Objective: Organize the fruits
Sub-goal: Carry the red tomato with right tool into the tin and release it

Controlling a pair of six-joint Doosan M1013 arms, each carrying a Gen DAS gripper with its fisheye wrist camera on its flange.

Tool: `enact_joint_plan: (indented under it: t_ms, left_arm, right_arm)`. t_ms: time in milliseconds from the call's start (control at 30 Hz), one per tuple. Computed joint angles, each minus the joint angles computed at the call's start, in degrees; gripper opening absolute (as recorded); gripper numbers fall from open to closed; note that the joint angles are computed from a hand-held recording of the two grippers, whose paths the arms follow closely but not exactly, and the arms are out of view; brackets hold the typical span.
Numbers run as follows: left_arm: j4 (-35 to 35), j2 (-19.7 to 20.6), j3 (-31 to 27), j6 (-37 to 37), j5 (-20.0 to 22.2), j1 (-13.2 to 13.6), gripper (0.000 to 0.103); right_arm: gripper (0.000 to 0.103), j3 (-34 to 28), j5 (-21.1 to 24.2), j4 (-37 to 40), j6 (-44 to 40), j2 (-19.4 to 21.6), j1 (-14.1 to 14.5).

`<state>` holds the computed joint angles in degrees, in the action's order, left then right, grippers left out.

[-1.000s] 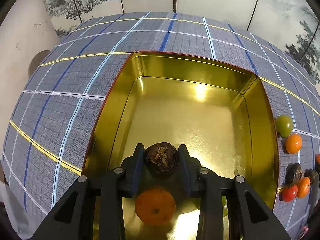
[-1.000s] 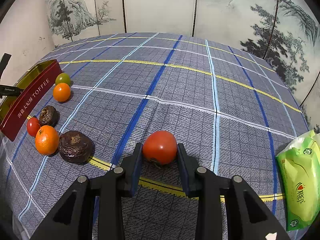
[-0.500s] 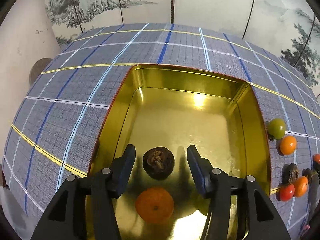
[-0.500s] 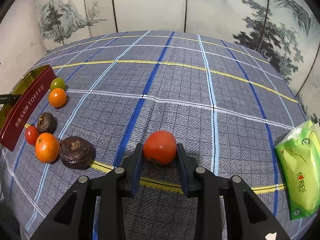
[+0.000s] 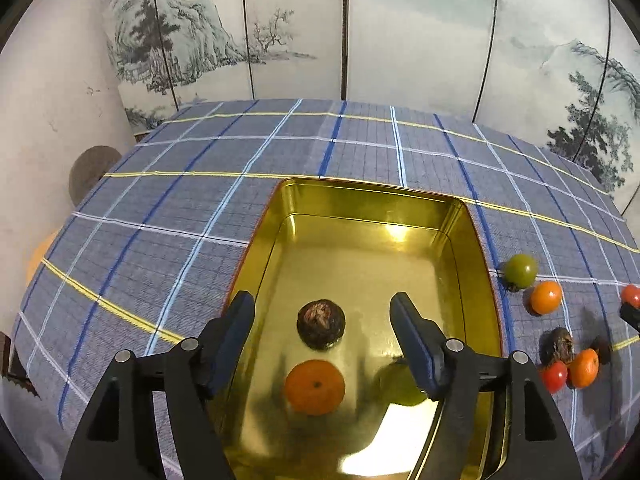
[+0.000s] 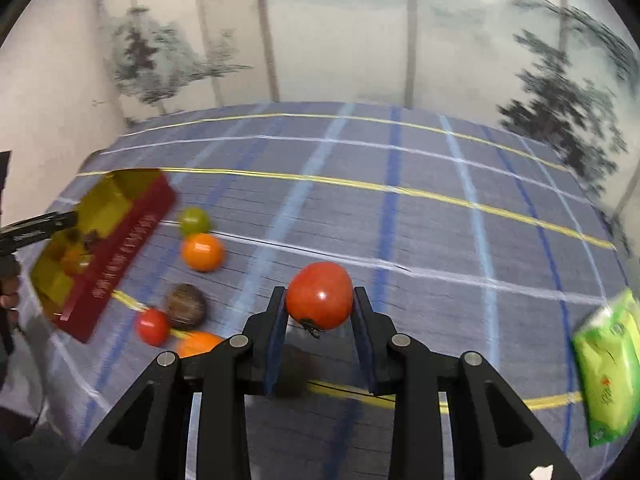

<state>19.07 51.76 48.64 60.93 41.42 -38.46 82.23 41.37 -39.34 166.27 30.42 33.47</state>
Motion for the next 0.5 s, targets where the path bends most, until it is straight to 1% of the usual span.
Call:
enact_joint_plan:
  t_ms: [133,200,300,433,500]
  left_arm:
    - [1.4,-2.2,3.7,-1.4,-2.1,0.0,0.072]
    - [3.7,-3.4,5.6,-4.0,-3.1,0.0,0.073]
    - [4.5,-4.7,7.8,-7.3,-3.9,0.5,0.074]
    - [7.2,-5.9,9.8,-12.2,-4.0,1.0,0.075]
    - [7.8,-6.3,10.5,-13.7,-3.7,1.3,0.077]
  right_arm:
    - [0.029,-4.7,-3.1,3.6,-7.3,2.4,0.6]
    - [0.029,-8.0,-5.0,7.7,-12.6,4.1,0.6]
    - [0.029,-12.1,-7.0,12.5,-18.6,6.4,0.6]
    - [0.029,-19.5,-5.1,18.4,-28.3,10.5,0.9]
    - [0.029,-24.4,-2.6,21.4,-32.9,13.2,1.0]
